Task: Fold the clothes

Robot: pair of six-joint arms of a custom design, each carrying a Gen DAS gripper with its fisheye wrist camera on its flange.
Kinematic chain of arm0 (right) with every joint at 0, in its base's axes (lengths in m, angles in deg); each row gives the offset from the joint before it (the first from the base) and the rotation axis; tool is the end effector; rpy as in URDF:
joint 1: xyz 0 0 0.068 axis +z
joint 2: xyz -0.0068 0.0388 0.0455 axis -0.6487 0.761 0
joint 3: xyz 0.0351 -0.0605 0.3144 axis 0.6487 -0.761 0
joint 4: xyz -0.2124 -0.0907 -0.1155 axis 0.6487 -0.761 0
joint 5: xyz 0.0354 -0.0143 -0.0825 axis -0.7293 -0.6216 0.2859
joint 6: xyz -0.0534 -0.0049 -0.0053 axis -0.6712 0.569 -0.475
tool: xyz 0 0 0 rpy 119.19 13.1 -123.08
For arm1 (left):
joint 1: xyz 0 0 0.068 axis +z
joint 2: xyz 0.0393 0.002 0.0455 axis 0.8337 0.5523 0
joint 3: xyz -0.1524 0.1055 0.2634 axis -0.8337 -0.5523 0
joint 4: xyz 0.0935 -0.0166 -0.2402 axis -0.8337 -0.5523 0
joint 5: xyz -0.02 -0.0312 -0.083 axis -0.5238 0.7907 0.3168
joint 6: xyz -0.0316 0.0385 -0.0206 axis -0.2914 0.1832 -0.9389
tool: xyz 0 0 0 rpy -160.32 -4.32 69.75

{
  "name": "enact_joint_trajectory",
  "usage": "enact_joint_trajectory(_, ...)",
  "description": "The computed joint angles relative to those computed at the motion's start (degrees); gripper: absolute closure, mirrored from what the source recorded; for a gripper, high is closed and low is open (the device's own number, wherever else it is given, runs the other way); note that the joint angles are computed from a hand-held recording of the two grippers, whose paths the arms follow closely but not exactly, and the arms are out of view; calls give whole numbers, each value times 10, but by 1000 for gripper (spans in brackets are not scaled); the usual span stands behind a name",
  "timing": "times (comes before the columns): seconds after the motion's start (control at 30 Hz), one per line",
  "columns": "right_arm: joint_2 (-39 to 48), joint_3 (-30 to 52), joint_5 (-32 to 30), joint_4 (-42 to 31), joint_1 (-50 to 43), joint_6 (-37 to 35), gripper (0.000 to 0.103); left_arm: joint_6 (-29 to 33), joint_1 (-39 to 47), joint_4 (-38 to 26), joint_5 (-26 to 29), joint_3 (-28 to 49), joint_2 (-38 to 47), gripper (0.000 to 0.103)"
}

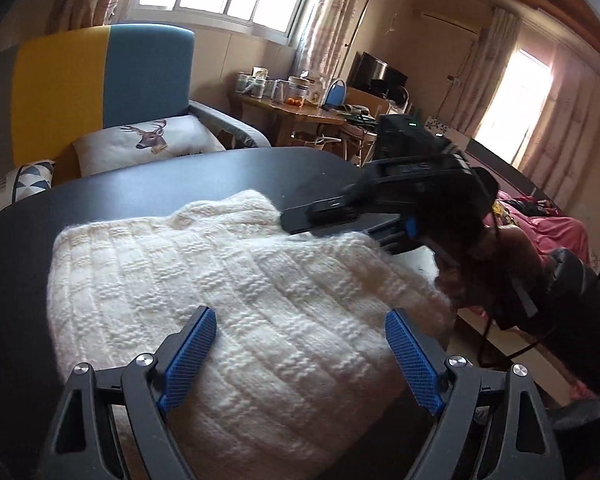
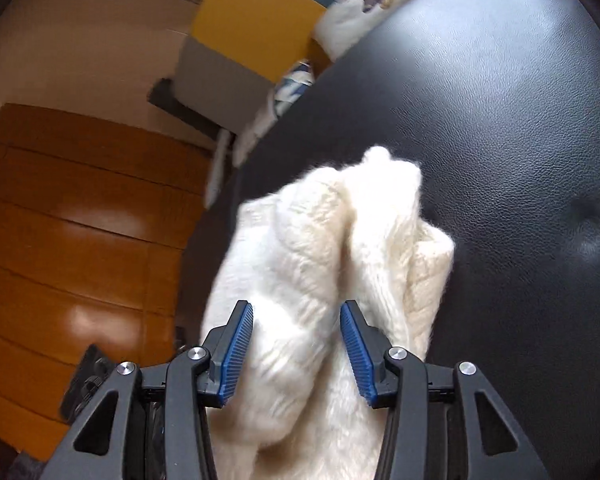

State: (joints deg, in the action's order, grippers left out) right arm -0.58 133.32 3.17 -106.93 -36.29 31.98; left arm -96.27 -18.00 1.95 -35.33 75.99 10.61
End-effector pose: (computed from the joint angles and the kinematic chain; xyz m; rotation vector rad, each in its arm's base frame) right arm 0.2544 0.0485 0.2572 -0.2686 2.6215 1.4369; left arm 0.0757 -0.2121 0.2940 0.3927 2.2244 -0.5807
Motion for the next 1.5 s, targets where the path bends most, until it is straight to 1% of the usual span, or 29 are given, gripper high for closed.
enact_joint_trajectory(0.07, 1, 17, 8, -14, 5, -13, 56, 11, -5, 22, 4, -6, 1, 15)
enact_joint_trajectory(0.1, -8, 17, 28, -9, 14, -23, 60, 19, -4, 33, 13, -10, 2, 15)
enact_joint_trajectory(0.13, -19, 20, 52, -4, 24, -35, 67, 30, -3, 44, 28, -13, 4, 15)
enact_joint_trajectory(0.17, -32, 25, 75, -1, 35, -46, 70, 44, 1, 52, 50, -14, 9, 15)
enact_joint_trajectory(0.2, -47, 33, 97, -2, 46, -57, 79, 60, 7, 56, 81, -13, 17, 15)
enact_joint_trajectory(0.23, -64, 44, 115, -3, 55, -70, 82, 75, 7, 51, 102, -8, 29, 15)
enact_joint_trajectory(0.27, -85, 57, 129, -3, 62, -85, 83, 88, 5, 44, 114, -2, 38, 15)
enact_joint_trajectory(0.3, -108, 67, 155, -5, 73, -100, 85, 101, 2, 39, 125, 3, 45, 15)
enact_joint_trajectory(0.33, -131, 70, 216, -3, 97, -117, 87, 113, 0, 34, 136, 8, 52, 15)
enact_joint_trajectory(0.37, -140, 65, 295, 2, 123, -134, 87, 121, 2, 32, 150, 11, 59, 15)
enact_joint_trajectory(0.4, -133, 52, 331, 12, 133, -143, 87, 125, 6, 34, 166, 11, 65, 14)
enact_joint_trajectory(0.43, -117, 36, 330, 30, 132, -142, 87, 131, 11, 37, 178, 10, 71, 12)
enact_joint_trajectory(0.5, -83, 8, 328, 67, 128, -140, 87, 140, 19, 47, 198, 7, 80, 11)
enact_joint_trajectory(0.57, -77, -17, 307, 99, 113, -131, 88, 137, 30, 53, 221, 6, 78, 11)
enact_joint_trajectory(0.6, -80, -28, 298, 114, 108, -124, 88, 124, 41, 63, 244, -1, 67, 11)
enact_joint_trajectory(0.67, -83, -48, 291, 148, 111, -107, 88, 75, 78, 106, 305, -32, 25, 11)
enact_joint_trajectory(0.73, -85, -56, 289, 166, 115, -94, 86, 8, 130, 168, 357, -77, -31, 11)
enact_joint_trajectory(0.77, -82, -53, 290, 172, 121, -82, 85, -23, 155, 190, 372, -95, -54, 11)
enact_joint_trajectory(0.83, -87, -36, 276, 152, 115, -88, 81, -42, 174, 184, 365, -99, -66, 11)
enact_joint_trajectory(0.9, -98, -13, 262, 124, 108, -102, 81, -50, 187, 166, 352, -95, -70, 13)
enact_joint_trajectory(1.07, -148, 65, 208, 10, 114, -184, 81, -65, 178, 161, 340, -93, -71, 12)
enact_joint_trajectory(1.13, -159, 76, 209, -26, 143, -206, 81, -76, 173, 162, 337, -97, -81, 12)
enact_joint_trajectory(1.23, -172, 82, 225, -68, 199, -225, 81, -78, 174, 143, 327, -102, -108, 12)
enact_joint_trajectory(1.33, -186, 48, 277, -80, 259, -218, 81, -70, 170, 100, 296, -103, -141, 12)
enact_joint_trajectory(1.37, -196, 23, 312, -77, 278, -210, 81, -68, 170, 79, 281, -103, -150, 10)
enact_joint_trajectory(1.43, -219, -38, 424, -62, 337, -178, 82, -76, 168, 38, 265, -116, -165, 10)
enact_joint_trajectory(1.47, -239, -70, 443, -45, 345, -162, 82, -86, 168, 40, 272, -134, -172, 10)
enact_joint_trajectory(1.5, -268, -105, 421, -17, 325, -152, 81, -91, 172, 58, 286, -153, -167, 10)
